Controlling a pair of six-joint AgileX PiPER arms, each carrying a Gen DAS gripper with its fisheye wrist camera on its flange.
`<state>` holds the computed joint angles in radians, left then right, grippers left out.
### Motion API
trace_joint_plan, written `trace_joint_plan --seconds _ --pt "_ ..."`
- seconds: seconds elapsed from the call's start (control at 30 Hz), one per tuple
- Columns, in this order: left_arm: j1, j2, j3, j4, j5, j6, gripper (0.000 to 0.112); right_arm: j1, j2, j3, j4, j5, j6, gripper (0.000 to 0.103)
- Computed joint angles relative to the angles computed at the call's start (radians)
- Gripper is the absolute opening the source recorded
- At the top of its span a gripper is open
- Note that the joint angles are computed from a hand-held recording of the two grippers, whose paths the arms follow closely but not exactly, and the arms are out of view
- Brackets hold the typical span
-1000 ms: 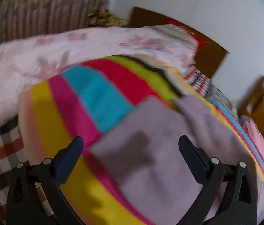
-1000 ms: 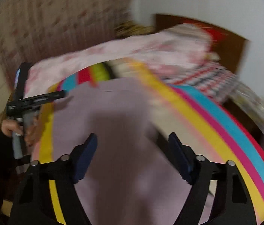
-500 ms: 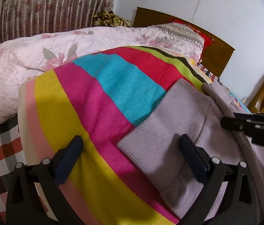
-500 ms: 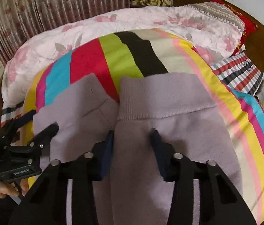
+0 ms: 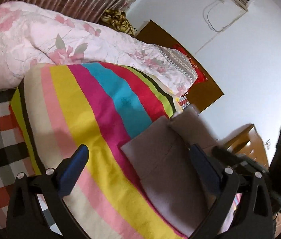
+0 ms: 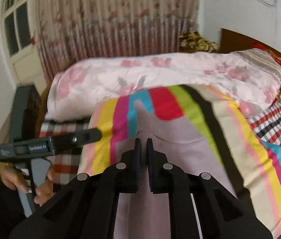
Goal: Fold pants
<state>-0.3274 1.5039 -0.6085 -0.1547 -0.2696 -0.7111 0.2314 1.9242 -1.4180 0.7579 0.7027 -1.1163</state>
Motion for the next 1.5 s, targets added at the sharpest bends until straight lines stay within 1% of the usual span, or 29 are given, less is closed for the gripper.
trace_joint_plan --seconds 0.03,0.07,0.13,0.2,0.27,0.33,0.37,0.43,0.47,0.53,0.57,0.6,0.63,0.7,0.77,0.87,0.9,0.93,0.97,1.0,1.03,1.07,1.13,1.2,1.27,1.33,1.4,1.43,1.5 --pt "-0.007 0.002 -0.001 -0.031 0.006 0.023 0.101 0.002 0.036 -0.025 -0.028 0.043 0.029 0.011" --pt "-0.010 0.006 -0.002 -0.022 0.011 0.006 0.101 0.014 0.073 -0.031 -0.061 0.050 0.061 0.011" --pt "0.003 0.008 0.007 0.092 0.002 -0.109 0.101 0.036 0.102 -0.020 -0.129 0.028 0.111 0.011" --pt "0.001 0.005 0.009 0.114 0.006 -0.123 0.101 0.026 0.094 0.008 -0.099 0.039 0.087 0.012" --pt "-0.012 -0.003 0.012 0.118 0.010 -0.123 0.101 -0.024 0.090 -0.014 -0.032 0.133 0.041 0.012" --pt "-0.016 -0.004 0.014 0.189 0.005 -0.189 0.100 -0.069 0.076 -0.029 0.015 0.193 0.004 0.012" --pt "-0.024 -0.002 0.015 0.231 -0.006 -0.230 0.100 -0.098 0.068 -0.041 0.032 0.237 -0.011 0.012" --pt "-0.031 0.011 0.012 0.312 -0.037 -0.307 0.100 -0.136 0.058 -0.051 0.039 0.287 -0.027 0.014" --pt "-0.043 0.022 0.002 0.338 -0.052 -0.332 0.100 -0.152 0.051 -0.046 0.037 0.297 -0.040 0.018" --pt "-0.065 0.048 -0.034 0.354 -0.047 -0.336 0.097 -0.172 0.041 -0.026 0.039 0.298 -0.067 0.053" --pt "-0.083 0.074 -0.076 0.366 -0.014 -0.332 0.096 -0.191 0.020 0.012 0.061 0.261 -0.096 0.078" --pt "-0.090 0.094 -0.104 0.367 0.008 -0.323 0.093 -0.212 0.011 0.035 0.092 0.250 -0.132 0.082" --pt "-0.100 0.123 -0.139 0.378 0.032 -0.326 0.086 -0.232 0.010 0.043 0.110 0.250 -0.150 0.082" --pt "-0.106 0.166 -0.181 0.441 0.041 -0.382 0.079 -0.268 0.014 0.048 0.123 0.246 -0.144 0.082" --pt "-0.115 0.204 -0.218 0.381 0.066 -0.325 0.076 -0.299 0.016 0.049 0.135 0.243 -0.147 0.082" --pt "-0.119 0.227 -0.227 0.281 0.057 -0.234 0.072 -0.329 0.020 0.050 0.133 0.231 -0.158 0.082" --pt "-0.118 0.232 -0.230 0.248 0.064 -0.203 0.062 -0.327 0.017 0.054 0.114 0.205 -0.157 0.080" --pt "-0.115 0.237 -0.235 0.254 0.071 -0.209 0.034 -0.322 0.015 0.057 0.088 0.173 -0.146 0.079" --pt "-0.108 0.242 -0.238 0.298 0.081 -0.254 0.019 -0.307 0.015 0.058 0.041 0.119 -0.115 0.076" --pt "-0.093 0.243 -0.227 0.382 0.064 -0.340 0.013 -0.299 0.021 0.054 0.003 0.083 -0.083 0.073" --pt "-0.079 0.241 -0.208 0.443 0.027 -0.406 0.012 -0.297 0.031 0.046 -0.015 0.066 -0.064 0.071" --pt "-0.073 0.234 -0.198 0.467 0.019 -0.432 0.012 -0.298 0.041 0.035 -0.027 0.058 -0.045 0.070" --pt "-0.072 0.178 -0.158 0.438 -0.015 -0.395 0.009 -0.316 0.063 0.003 -0.023 0.070 -0.017 0.070" --pt "-0.075 0.127 -0.140 0.421 -0.016 -0.381 0.009 -0.329 0.078 -0.020 0.004 0.095 -0.011 0.070" --pt "-0.052 0.108 -0.139 0.524 0.003 -0.496 0.009 -0.331 0.081 -0.025 0.021 0.098 -0.012 0.070" --pt "-0.007 0.153 -0.150 0.712 0.016 -0.681 0.009 -0.328 0.081 -0.022 0.022 0.097 -0.010 0.070" --pt "0.020 0.231 -0.155 0.805 -0.042 -0.756 0.010 -0.325 0.083 -0.019 0.013 0.103 0.002 0.070" --pt "0.030 0.247 -0.147 0.802 -0.074 -0.734 0.013 -0.323 0.078 -0.013 -0.001 0.104 0.008 0.070" --pt "0.049 0.253 -0.121 0.774 -0.140 -0.685 0.014 -0.320 0.042 0.031 -0.020 0.090 -0.009 0.070"
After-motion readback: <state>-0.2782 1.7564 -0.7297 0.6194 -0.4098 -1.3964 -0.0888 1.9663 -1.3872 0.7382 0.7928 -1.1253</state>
